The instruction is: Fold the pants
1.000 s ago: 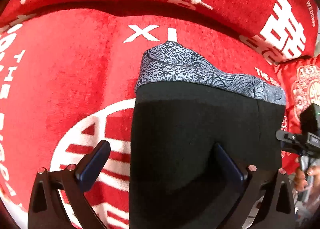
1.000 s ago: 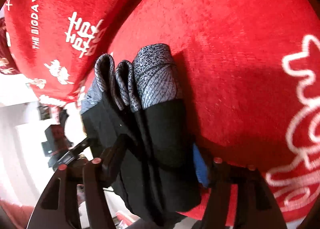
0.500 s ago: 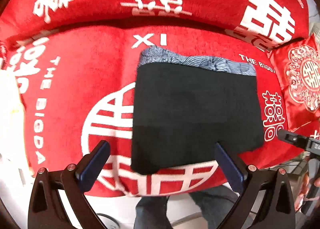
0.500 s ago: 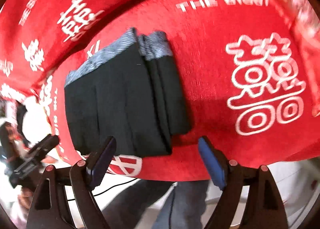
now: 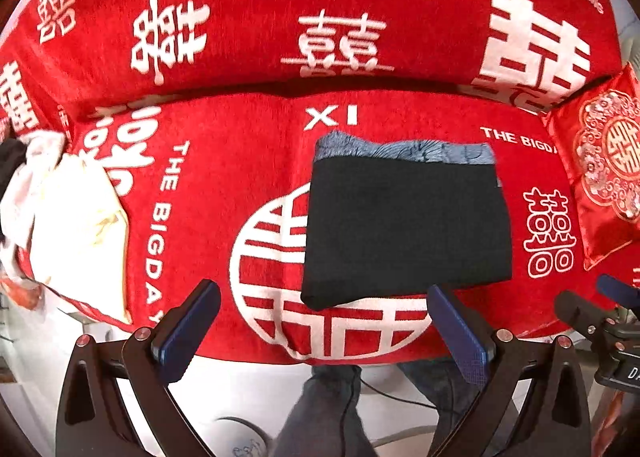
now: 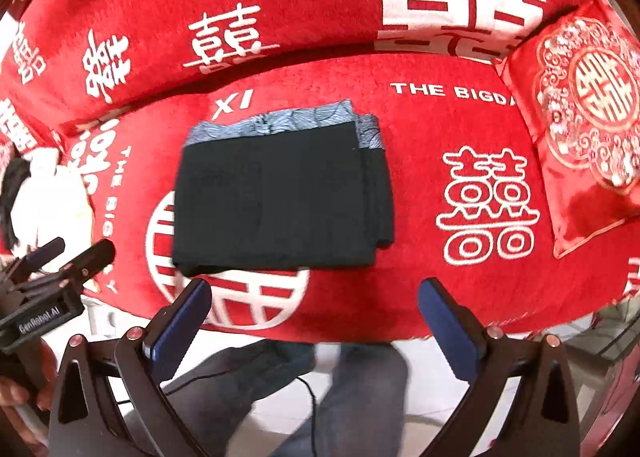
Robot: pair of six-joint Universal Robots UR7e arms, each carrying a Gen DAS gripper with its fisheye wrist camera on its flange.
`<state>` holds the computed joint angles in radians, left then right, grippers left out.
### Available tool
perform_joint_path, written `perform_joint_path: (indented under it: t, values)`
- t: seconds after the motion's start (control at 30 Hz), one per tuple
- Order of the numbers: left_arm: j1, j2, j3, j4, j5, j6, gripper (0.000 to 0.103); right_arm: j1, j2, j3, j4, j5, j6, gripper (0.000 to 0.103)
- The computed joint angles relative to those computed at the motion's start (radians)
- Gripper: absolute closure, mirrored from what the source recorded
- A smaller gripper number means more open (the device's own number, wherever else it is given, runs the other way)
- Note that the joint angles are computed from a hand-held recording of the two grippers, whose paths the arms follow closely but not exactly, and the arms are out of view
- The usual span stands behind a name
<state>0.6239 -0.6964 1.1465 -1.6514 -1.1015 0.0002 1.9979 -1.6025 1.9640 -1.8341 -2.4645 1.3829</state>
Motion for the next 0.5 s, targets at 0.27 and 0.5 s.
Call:
perform_joint_path:
  t: [0.27,0.5]
  values:
    - [-0.021,0.000,-0.056,0.053,0.001,-0.018,0.000,0.055,0.025,-0.102,0.215,0.003,0.143,0.000]
    - [-0.030,-0.010,-0.061,0.054,0.010,-0.018,0.000,0.066,0.020,-0.124,0.256,-0.003,0.180,0.000]
